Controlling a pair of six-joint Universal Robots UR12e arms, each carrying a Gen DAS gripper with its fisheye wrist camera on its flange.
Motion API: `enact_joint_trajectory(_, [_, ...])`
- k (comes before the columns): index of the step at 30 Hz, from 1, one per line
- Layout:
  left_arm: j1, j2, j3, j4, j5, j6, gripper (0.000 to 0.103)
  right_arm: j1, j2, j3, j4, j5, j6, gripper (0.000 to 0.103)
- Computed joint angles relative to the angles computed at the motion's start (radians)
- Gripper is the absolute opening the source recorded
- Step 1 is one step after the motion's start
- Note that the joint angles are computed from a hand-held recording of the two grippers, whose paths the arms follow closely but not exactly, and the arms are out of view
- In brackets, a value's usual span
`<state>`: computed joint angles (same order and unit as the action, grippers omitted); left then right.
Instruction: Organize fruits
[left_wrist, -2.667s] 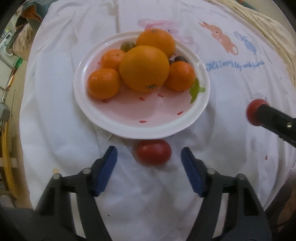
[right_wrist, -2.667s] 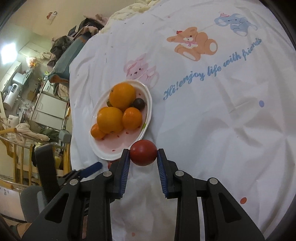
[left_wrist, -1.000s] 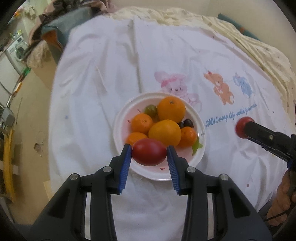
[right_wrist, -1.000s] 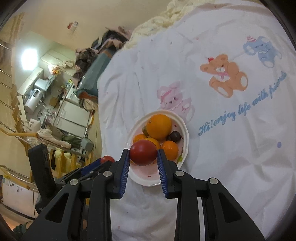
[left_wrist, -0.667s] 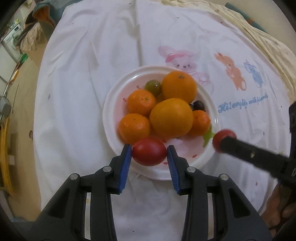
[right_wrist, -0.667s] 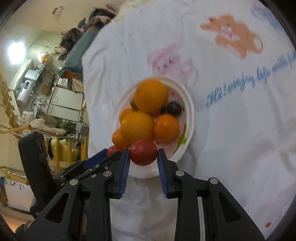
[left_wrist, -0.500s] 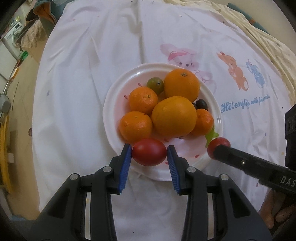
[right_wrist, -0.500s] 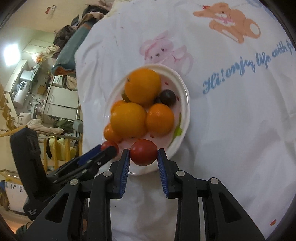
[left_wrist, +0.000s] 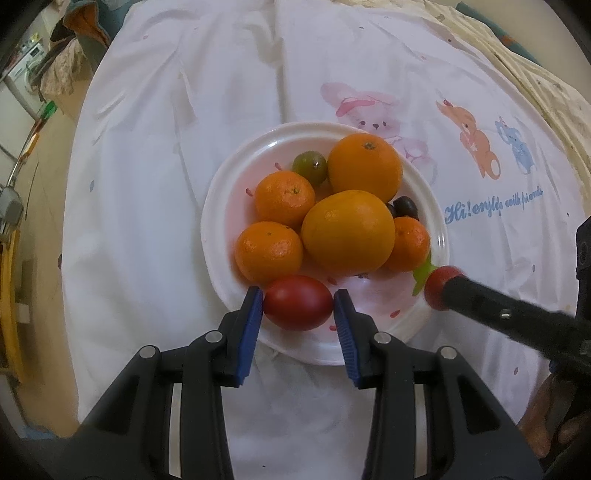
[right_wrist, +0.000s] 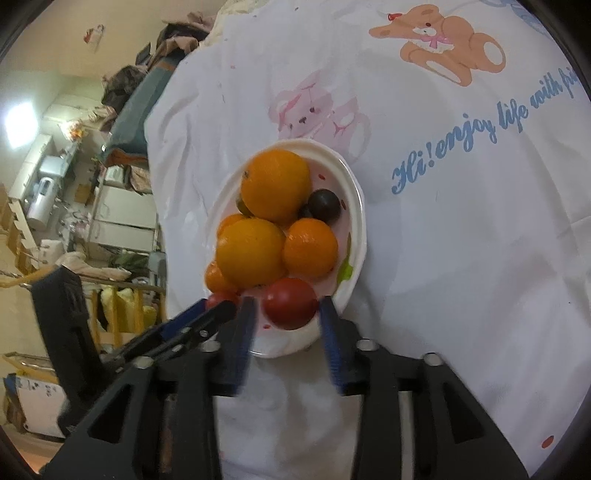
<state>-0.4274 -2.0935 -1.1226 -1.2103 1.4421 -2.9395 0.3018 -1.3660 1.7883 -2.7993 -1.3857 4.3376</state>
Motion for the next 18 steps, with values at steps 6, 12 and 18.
enact_joint_trajectory(6, [0.005, 0.0, 0.001, 0.012, -0.032, -0.008, 0.039, 0.003, -0.002, 0.006, -0.06, -0.016, 0.013, 0.071])
enact_joint_trajectory(12, [0.009, 0.017, -0.017, 0.043, -0.052, 0.013, 0.069, 0.003, -0.013, 0.013, -0.055, -0.055, 0.025, 0.077])
enact_joint_trajectory(18, [0.012, 0.049, -0.06, 0.153, -0.027, 0.009, 0.069, 0.032, -0.03, -0.022, 0.003, -0.168, -0.056, 0.087])
